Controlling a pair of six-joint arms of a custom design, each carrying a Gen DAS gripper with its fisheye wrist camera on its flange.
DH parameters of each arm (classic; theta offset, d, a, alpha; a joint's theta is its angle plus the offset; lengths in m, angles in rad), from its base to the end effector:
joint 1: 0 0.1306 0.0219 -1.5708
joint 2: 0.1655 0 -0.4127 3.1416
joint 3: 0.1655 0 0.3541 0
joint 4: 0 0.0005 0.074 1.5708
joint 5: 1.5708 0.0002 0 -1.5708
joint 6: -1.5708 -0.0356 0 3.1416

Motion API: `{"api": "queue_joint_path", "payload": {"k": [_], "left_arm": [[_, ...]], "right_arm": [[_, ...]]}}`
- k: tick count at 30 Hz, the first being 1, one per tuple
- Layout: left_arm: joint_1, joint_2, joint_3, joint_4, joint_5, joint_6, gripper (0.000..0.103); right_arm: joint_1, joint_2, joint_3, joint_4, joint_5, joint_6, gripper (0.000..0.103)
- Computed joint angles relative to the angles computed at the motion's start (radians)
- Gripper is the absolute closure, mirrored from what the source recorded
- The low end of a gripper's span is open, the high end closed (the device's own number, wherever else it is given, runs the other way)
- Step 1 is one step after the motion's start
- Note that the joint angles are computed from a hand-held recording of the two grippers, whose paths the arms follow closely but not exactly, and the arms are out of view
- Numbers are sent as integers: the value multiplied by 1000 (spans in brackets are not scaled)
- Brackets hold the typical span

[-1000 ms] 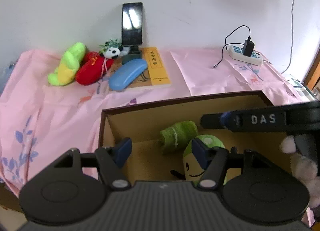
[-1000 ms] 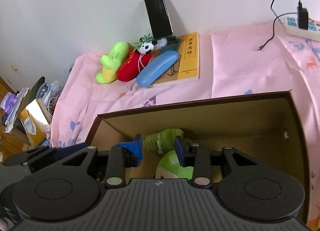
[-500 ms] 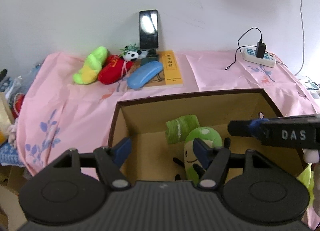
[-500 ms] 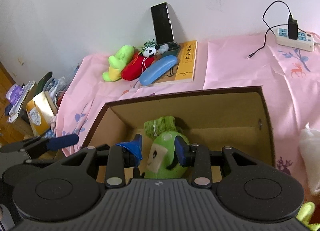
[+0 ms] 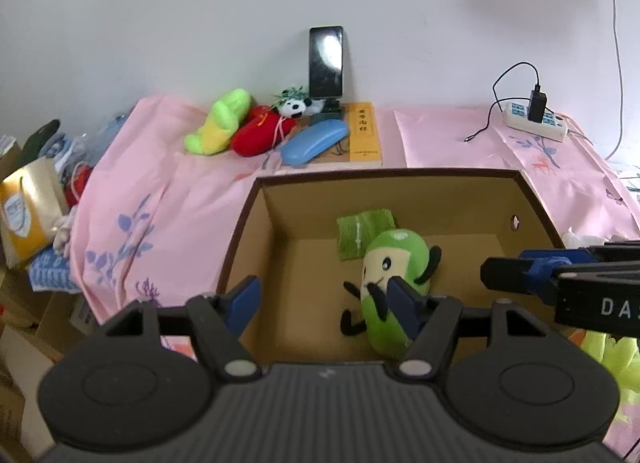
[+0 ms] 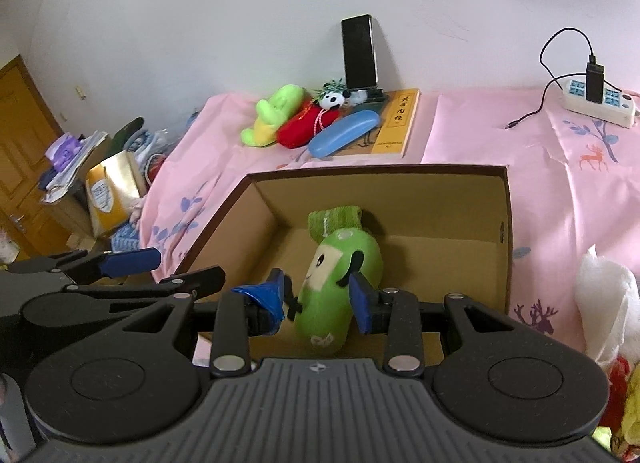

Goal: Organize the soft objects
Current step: 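Move the left tool back to the pile beside the box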

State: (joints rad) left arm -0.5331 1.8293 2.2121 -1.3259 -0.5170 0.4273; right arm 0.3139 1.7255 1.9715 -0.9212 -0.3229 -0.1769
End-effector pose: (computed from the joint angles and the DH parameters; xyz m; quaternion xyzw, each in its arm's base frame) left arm 0.5096 -0.2809 0.5540 -0.0302 0.9224 0.0778 0.3770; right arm 0.5476 0.1891 0.5410 -0.1303 0.8828 0.2444 0.3793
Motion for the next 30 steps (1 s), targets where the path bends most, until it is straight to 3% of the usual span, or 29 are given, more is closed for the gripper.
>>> {"api": "queue_joint_path", "payload": {"k": [11, 20, 26, 30], "left_arm": [[-59, -74, -117, -47, -57, 162, 33], [-100, -177, -297, 21, -19, 221, 33], [-125, -246, -426, 129, 69, 182, 33], [-129, -267, -478, 230, 166, 78, 33]], "right_arm": [[-21, -65, -98, -18, -101, 72, 84], [-36, -101, -177, -41, -143, 110, 86], [-35, -103, -217, -87, -159, 136, 86], [-35, -95, -233, -126, -141, 112, 85]]}}
